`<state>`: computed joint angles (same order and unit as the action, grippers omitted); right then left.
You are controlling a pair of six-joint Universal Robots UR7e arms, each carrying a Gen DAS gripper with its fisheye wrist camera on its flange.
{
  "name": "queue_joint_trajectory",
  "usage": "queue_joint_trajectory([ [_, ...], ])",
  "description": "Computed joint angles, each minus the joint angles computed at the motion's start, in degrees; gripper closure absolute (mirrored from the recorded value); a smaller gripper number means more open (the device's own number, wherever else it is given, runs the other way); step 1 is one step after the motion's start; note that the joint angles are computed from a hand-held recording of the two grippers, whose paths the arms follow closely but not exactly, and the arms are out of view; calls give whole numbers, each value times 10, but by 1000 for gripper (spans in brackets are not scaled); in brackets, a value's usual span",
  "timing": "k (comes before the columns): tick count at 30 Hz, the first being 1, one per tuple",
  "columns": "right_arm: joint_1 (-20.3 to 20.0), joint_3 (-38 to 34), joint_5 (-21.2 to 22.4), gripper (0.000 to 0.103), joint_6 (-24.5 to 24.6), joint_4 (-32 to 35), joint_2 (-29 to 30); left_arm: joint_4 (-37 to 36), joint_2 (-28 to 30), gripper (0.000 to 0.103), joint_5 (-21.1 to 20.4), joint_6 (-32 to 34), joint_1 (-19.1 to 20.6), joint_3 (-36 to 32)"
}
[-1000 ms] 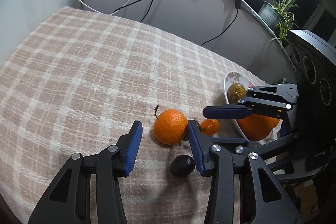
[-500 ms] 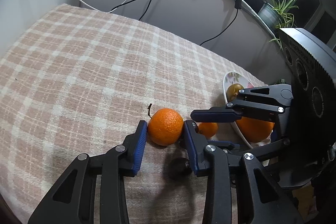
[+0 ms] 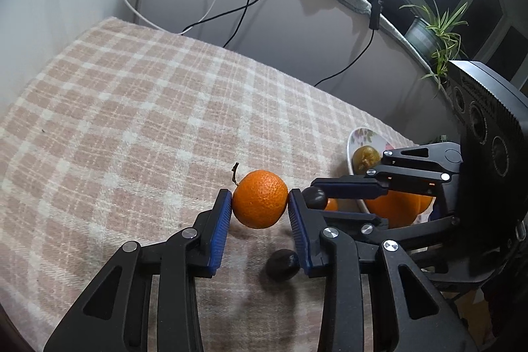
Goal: Organize fruits
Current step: 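Lift the tangerine and plum and carry them over the plate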
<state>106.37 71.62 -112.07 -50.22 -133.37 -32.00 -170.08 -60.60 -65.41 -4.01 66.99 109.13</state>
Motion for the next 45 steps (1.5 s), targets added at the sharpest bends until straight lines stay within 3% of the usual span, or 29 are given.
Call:
queue_joint_trajectory([
  [12, -17, 28, 53, 78, 29, -24, -62, -8, 7, 69, 7, 9, -30, -7],
  [22, -40, 30, 63, 78, 56, -37, -98, -3, 36, 69, -7, 17, -52, -31],
  [45, -95, 5, 72, 78, 99, -35, -105, 35, 116, 69, -28, 33, -86, -110],
])
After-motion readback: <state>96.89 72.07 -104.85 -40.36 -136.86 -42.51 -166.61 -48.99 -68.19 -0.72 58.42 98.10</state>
